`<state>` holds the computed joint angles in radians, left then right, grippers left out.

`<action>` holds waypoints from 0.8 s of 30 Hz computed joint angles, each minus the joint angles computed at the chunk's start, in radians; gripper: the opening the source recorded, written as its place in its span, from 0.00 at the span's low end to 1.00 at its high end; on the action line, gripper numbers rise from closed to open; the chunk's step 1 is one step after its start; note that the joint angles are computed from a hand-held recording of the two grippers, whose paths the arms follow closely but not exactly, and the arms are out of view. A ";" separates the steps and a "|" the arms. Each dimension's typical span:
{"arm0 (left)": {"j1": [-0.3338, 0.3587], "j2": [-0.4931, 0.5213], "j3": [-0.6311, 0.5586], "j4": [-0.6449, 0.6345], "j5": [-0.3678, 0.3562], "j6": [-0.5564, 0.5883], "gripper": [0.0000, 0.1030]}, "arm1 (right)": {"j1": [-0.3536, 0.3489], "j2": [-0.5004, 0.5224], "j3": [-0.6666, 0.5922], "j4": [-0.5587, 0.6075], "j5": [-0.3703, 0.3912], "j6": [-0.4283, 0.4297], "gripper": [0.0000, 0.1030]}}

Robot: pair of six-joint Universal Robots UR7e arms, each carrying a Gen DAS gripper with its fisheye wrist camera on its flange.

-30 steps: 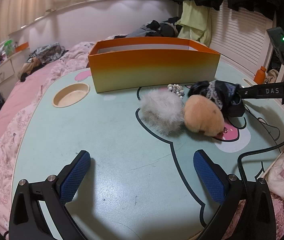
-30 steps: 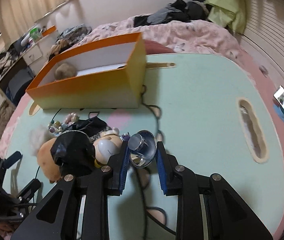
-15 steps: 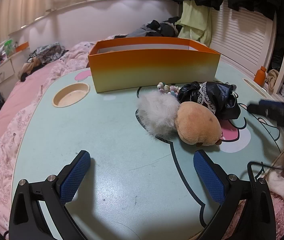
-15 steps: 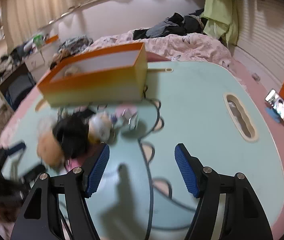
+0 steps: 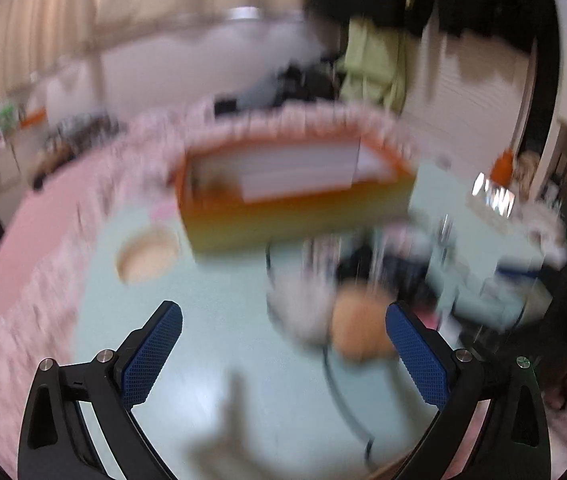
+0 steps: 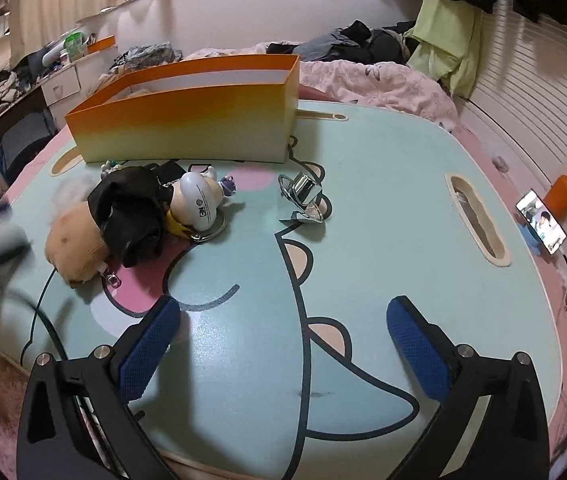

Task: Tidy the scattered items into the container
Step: 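Carry the silver cap out with the right gripper and release it by the pile, then move the left gripper over the box toward the black case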

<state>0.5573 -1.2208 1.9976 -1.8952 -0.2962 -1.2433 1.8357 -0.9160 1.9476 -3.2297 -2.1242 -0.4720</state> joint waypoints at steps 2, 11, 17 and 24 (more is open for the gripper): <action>0.021 0.024 -0.067 -0.136 -0.030 0.180 0.99 | 0.000 0.000 0.000 -0.001 0.000 -0.001 1.00; 0.275 0.203 -0.496 -0.174 -0.509 0.427 0.91 | 0.001 -0.001 0.005 -0.007 0.003 -0.003 1.00; 0.324 0.350 -0.679 -0.031 -0.451 0.371 0.91 | -0.003 -0.002 0.004 -0.006 0.007 -0.008 1.00; 0.369 0.434 -0.798 0.136 -0.466 0.289 0.89 | -0.004 -0.003 0.006 -0.012 0.011 -0.011 1.00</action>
